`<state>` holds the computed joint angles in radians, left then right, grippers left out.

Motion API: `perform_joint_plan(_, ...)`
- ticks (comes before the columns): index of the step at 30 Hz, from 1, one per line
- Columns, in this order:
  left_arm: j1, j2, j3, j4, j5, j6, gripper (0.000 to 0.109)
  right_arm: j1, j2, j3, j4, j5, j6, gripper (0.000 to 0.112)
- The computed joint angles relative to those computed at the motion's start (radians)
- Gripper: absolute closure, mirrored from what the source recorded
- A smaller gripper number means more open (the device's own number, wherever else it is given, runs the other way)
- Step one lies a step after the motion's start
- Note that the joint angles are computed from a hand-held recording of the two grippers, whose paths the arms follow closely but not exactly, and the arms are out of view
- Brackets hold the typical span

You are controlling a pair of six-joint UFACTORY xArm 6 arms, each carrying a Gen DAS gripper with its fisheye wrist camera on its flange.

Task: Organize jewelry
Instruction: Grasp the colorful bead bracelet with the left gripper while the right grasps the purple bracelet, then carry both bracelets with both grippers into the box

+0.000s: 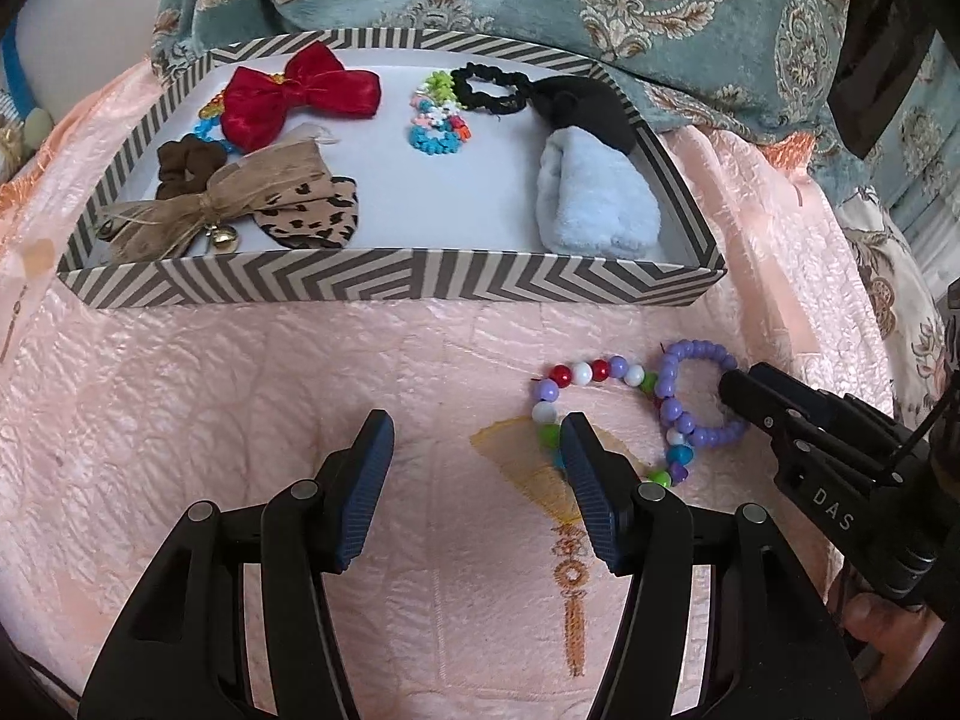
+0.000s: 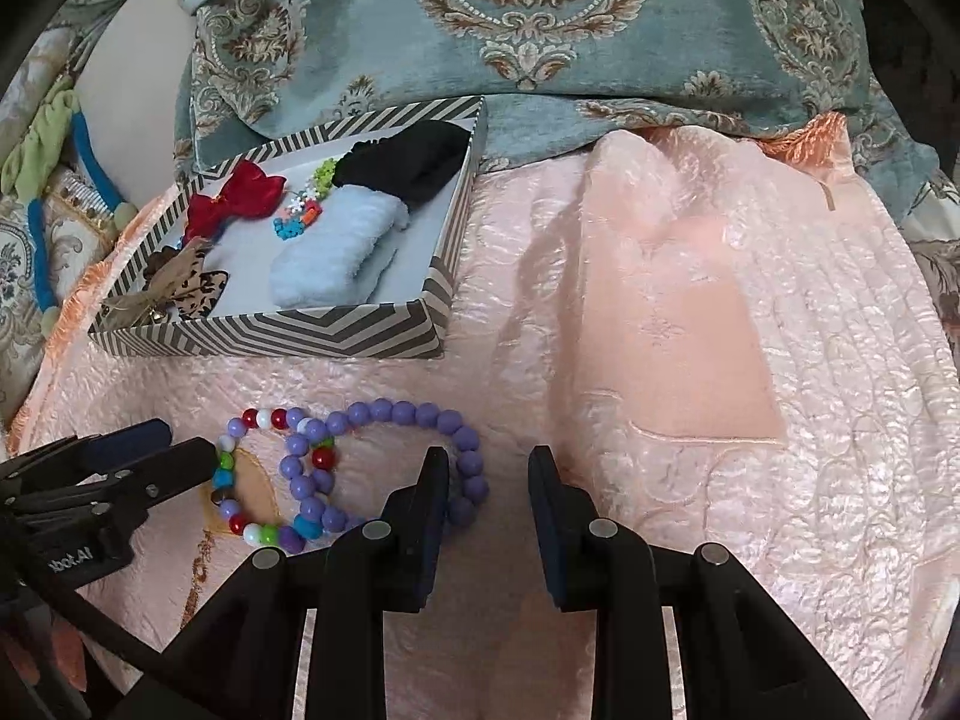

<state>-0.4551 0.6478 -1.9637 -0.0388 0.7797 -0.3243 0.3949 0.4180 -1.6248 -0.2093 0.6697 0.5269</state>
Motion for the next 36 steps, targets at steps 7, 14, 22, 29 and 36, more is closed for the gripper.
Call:
perform_joint_plan(7, -0.012, 0.055, -0.071, 0.043, 0.013, -0.024, 0.05, -0.007, -0.01, 0.027, 0.045, -0.043, -0.007, 0.084)
perform_joint_plan(14, -0.032, 0.073, -0.072, 0.093, -0.039, 0.021, 0.083, -0.015, -0.003, 0.035, 0.112, -0.086, -0.059, 0.101)
perform_joint_plan(22, -0.008, -0.012, 0.032, -0.043, -0.062, 0.075, 0.1, -0.017, -0.077, 0.13, 0.463, -0.228, -0.256, 0.104)
perform_joint_plan(29, 0.02, -0.165, 0.216, -0.058, -0.181, 0.059, 0.1, 0.017, -0.123, 0.124, 0.516, -0.239, -0.303, 0.104)
perform_joint_plan(36, 0.066, -0.246, 0.292, -0.073, -0.222, 0.018, 0.1, 0.036, -0.114, 0.043, 0.494, -0.204, -0.319, 0.104)
